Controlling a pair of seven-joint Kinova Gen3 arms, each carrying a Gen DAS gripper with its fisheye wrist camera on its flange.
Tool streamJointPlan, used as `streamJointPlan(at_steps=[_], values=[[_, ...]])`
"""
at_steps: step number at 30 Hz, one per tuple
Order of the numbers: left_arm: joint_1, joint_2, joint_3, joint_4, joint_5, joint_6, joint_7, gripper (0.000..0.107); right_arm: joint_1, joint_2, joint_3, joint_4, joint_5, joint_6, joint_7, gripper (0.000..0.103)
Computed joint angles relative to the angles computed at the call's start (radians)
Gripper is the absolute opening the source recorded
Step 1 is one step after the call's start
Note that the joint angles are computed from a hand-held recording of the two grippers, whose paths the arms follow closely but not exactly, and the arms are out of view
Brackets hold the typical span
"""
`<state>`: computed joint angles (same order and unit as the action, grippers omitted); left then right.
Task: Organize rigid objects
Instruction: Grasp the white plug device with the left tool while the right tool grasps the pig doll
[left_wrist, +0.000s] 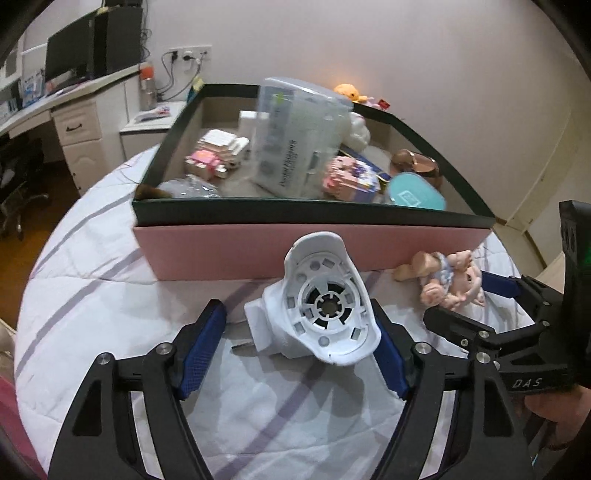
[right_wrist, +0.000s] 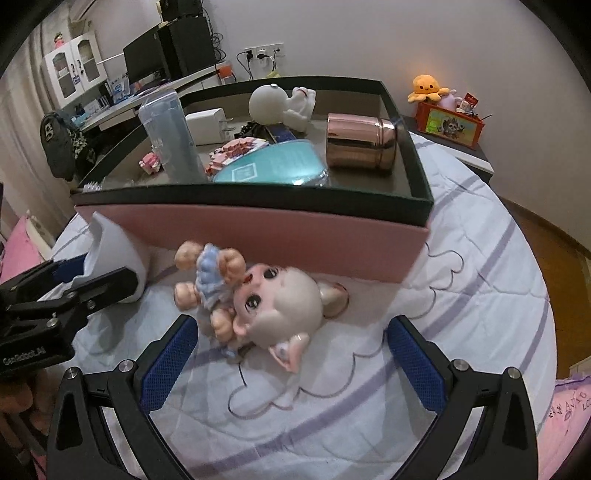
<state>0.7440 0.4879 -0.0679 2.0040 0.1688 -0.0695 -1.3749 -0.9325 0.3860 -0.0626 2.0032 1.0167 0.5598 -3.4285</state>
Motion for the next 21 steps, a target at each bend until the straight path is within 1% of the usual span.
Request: streamJointPlan(at_steps=[1, 2, 3, 5, 6, 7, 9, 14, 19, 21], values=[[-0.007, 0.001, 0.008, -0.002, -0.002, 0.002, -0.001, 0.079, -0.003, 0.007, -0.001, -0.008, -0.002, 0.009, 0.003, 0.103], [-0.005, 0.004, 0.007, -0.005, -0.01, 0.004, 0.004, 0.077, -0.009, 0.018, -0.001, -0.02, -0.003, 0.024, 0.007, 0.102], [0.015, 0.007, -0.013, -0.008, -0.001, 0.008, -0.006, 0.075, -0.016, 0.028, -0.003, -0.032, -0.007, 0.044, 0.016, 0.1], [0.03, 0.006, -0.026, -0.004, 0.002, 0.0, -0.005, 0.075, -0.03, 0.035, -0.006, -0.048, -0.015, 0.085, 0.032, 0.087], [0.026, 0.003, -0.02, 0.0, 0.004, -0.002, -0.004, 0.075, -0.042, 0.027, 0.005, -0.04, -0.006, 0.081, 0.017, 0.074], [0.018, -0.002, -0.012, 0.006, 0.005, -0.005, -0.002, 0.075, -0.036, 0.013, 0.001, -0.022, 0.012, 0.061, -0.013, 0.068], [0.014, -0.012, -0.009, 0.019, 0.01, -0.012, -0.002, 0.075, -0.031, -0.007, -0.003, 0.004, 0.033, 0.041, -0.045, 0.06], [0.061, -0.042, -0.05, 0.059, 0.038, -0.028, -0.016, 0.075, -0.028, -0.046, -0.025, 0.061, 0.085, 0.01, -0.158, 0.06], [0.133, -0.082, -0.116, 0.089, 0.08, -0.034, -0.055, 0.075, -0.016, -0.089, -0.059, 0.106, 0.149, -0.015, -0.27, 0.06], [0.152, -0.098, -0.133, 0.094, 0.097, -0.034, -0.072, 0.075, -0.013, -0.109, -0.079, 0.112, 0.165, -0.001, -0.294, 0.06]])
